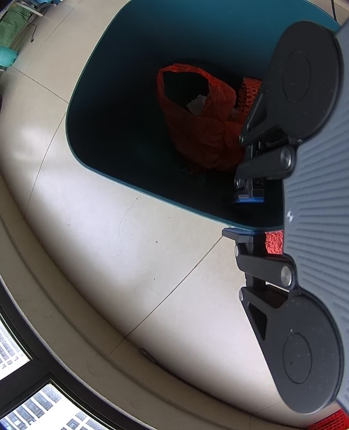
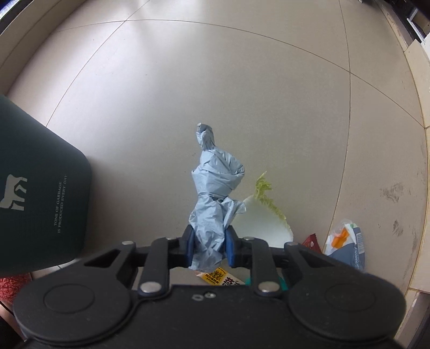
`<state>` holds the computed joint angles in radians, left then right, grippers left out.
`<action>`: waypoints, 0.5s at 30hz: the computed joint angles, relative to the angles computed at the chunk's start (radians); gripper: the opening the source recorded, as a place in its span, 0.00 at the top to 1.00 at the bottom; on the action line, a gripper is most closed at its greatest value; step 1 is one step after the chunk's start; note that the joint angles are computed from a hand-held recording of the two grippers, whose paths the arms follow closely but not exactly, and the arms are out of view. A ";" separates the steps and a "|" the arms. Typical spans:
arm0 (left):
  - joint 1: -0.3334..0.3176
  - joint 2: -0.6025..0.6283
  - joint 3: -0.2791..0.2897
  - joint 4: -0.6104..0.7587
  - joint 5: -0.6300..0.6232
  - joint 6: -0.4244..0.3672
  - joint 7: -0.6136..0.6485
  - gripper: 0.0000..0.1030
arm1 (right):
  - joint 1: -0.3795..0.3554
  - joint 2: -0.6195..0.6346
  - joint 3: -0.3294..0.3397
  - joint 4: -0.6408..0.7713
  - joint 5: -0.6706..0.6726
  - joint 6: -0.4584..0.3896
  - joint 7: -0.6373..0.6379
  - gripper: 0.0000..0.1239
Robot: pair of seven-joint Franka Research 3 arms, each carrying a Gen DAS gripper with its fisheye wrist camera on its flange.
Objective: Collect trash
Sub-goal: 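Carry the grey-blue plastic bag into the bin and release it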
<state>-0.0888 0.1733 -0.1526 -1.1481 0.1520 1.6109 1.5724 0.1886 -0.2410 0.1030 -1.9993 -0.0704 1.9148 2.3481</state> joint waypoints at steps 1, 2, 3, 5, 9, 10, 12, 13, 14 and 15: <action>0.001 0.001 0.001 0.002 -0.002 0.000 0.001 0.84 | 0.001 -0.018 -0.003 0.011 0.002 -0.006 -0.014 0.83; 0.003 0.000 0.001 0.002 -0.004 0.001 0.001 0.84 | 0.001 -0.026 -0.002 0.028 0.002 -0.010 -0.021 0.83; 0.004 -0.001 0.002 0.002 -0.007 -0.001 0.001 0.84 | 0.000 -0.021 0.001 0.064 -0.003 -0.017 -0.029 0.83; 0.007 -0.002 0.002 0.000 -0.010 -0.001 0.003 0.84 | 0.006 -0.020 0.007 0.123 0.000 -0.021 -0.047 0.83; 0.009 -0.001 0.002 0.009 -0.011 -0.007 0.009 0.84 | 0.023 0.003 0.016 0.274 0.017 -0.025 -0.094 0.83; 0.010 0.000 0.003 0.011 -0.012 -0.009 0.010 0.84 | 0.030 0.025 0.020 0.333 0.020 -0.025 -0.114 0.83; 0.010 0.004 0.003 0.018 -0.014 -0.013 0.010 0.84 | 0.043 0.056 0.029 0.405 0.008 -0.019 -0.142 0.82; 0.010 0.006 0.003 0.021 -0.014 -0.015 0.009 0.84 | 0.053 0.079 0.033 0.451 0.004 -0.018 -0.159 0.82; 0.009 0.009 0.002 0.026 -0.014 -0.018 0.006 0.84 | 0.062 0.102 0.034 0.491 0.006 -0.018 -0.176 0.82; 0.009 0.010 0.002 0.028 -0.016 -0.018 0.005 0.84 | 0.072 0.126 0.035 0.529 0.010 -0.019 -0.191 0.82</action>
<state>-0.0796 0.1838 -0.1505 -1.1201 0.1359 1.5926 1.5777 0.2610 -0.1149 0.1377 -1.4705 -0.0608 1.8959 2.1569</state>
